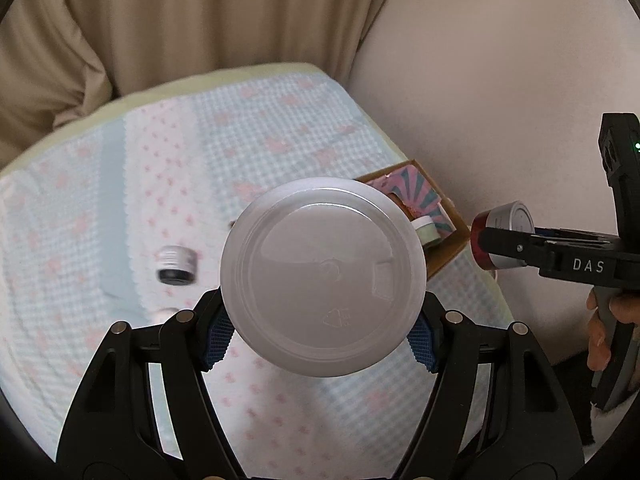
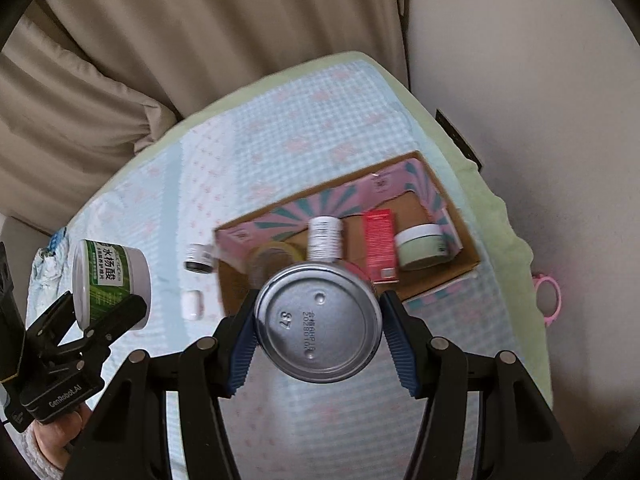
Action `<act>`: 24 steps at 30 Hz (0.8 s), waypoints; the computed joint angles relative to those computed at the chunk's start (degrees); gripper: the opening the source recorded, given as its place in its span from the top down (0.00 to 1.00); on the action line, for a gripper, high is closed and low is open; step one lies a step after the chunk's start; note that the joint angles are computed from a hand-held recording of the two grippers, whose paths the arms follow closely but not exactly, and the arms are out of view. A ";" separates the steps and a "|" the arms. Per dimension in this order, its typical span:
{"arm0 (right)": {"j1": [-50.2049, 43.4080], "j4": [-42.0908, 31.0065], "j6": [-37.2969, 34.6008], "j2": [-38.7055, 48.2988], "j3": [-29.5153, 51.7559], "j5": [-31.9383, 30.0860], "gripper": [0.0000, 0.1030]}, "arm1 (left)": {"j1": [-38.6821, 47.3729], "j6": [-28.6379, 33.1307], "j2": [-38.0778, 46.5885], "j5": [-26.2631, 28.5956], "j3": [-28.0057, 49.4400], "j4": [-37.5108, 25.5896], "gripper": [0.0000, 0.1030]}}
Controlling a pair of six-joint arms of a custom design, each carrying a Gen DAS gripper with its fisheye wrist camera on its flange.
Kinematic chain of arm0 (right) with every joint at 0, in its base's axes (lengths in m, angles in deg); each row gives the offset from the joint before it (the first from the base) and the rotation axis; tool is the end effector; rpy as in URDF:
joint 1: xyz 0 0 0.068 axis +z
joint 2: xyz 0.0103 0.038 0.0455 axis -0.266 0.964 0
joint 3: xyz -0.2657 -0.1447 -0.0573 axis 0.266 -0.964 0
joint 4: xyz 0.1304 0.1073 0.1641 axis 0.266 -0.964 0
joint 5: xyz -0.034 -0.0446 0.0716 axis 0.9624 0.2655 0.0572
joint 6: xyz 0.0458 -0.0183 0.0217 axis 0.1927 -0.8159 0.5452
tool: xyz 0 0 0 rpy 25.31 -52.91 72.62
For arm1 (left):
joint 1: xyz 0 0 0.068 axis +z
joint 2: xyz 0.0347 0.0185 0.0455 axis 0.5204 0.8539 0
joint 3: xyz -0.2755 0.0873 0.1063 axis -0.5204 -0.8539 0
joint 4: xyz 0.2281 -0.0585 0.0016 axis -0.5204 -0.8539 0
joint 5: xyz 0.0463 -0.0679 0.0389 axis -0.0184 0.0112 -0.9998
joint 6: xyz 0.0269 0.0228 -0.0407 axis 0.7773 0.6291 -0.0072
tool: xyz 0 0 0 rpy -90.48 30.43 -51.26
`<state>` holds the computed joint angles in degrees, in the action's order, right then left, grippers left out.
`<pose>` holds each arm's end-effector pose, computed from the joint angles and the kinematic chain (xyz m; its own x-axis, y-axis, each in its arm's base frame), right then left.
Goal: Organize rigid objects
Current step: 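Carry both jars over the cardboard box and open both tools to drop them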
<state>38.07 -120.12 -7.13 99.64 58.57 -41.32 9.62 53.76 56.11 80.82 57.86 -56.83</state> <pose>0.1730 0.2175 0.3356 -0.8918 0.2118 -0.3999 0.1364 0.9684 0.2086 0.2180 -0.0940 0.3236 -0.8228 0.1996 -0.5322 0.3607 0.9069 -0.2176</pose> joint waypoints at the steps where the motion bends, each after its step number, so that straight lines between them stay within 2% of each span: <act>1: -1.41 1.23 -1.58 -0.55 -1.58 -0.95 0.47 | -1.23 -1.16 1.45 -0.80 -0.50 1.68 0.34; 5: -6.87 6.75 -7.89 -1.23 -7.46 -5.18 0.47 | -3.60 -3.89 7.92 -2.67 -1.22 7.23 0.34; 12: -13.74 16.46 -15.80 2.82 -13.77 -12.24 0.47 | -3.86 -3.96 18.64 -4.73 1.32 10.75 0.34; 20: -16.03 25.49 -17.66 9.05 -17.79 -17.44 0.47 | -3.39 -1.32 27.52 -5.81 1.75 13.27 0.34; 24: -16.76 28.94 -16.83 10.76 -19.26 -19.58 0.47 | -2.83 -0.26 30.05 -5.23 3.16 11.47 0.33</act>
<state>21.31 -91.18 -23.96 110.39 39.31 -60.90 6.78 53.50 86.16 75.59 61.03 -45.36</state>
